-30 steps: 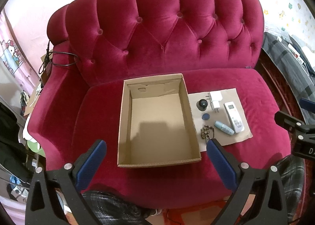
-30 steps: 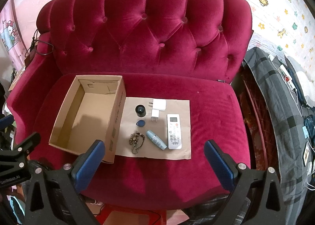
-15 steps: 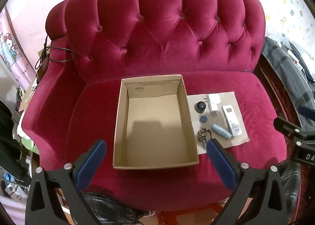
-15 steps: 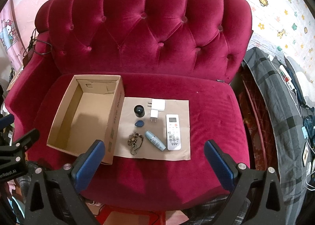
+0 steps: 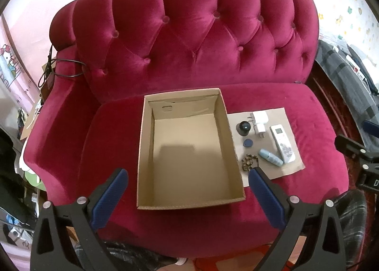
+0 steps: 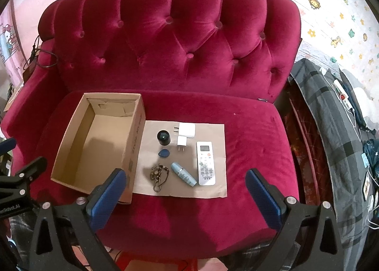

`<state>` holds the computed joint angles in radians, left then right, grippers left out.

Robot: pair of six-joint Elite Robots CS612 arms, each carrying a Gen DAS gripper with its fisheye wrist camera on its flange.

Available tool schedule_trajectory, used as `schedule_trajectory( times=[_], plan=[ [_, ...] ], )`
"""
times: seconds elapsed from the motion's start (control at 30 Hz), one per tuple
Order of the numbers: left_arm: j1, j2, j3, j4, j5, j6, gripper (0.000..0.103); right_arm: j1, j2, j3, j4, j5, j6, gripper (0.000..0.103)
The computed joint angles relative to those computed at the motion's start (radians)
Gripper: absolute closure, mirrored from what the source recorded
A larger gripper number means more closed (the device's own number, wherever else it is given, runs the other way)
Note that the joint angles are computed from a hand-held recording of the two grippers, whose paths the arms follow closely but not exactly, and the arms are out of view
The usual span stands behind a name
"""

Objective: Organize rigid objects
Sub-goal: 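Move both tools toward the box and the items on the paper sheet, then lower the left tool onto the box wall and grip it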

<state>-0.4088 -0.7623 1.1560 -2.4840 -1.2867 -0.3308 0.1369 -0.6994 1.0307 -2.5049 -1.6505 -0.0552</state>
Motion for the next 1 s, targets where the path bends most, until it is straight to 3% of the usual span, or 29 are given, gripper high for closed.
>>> schedule_trajectory(
  times=[0.13,0.5,1.0],
  plan=[
    [0.004,0.011,-0.012,0.003,0.025,0.013,0.000,0.002,0.010,-0.012,-0.008,-0.002,0.001,0.001],
    [0.041,0.067,-0.071,-0.010,0.002,0.060,0.000,0.007,0.048,-0.062,0.003,-0.024,0.005,0.001],
    [0.100,0.216,-0.240,0.036,-0.038,0.081,0.000,0.005,0.108,-0.124,0.051,-0.048,0.025,0.001]
  ],
)
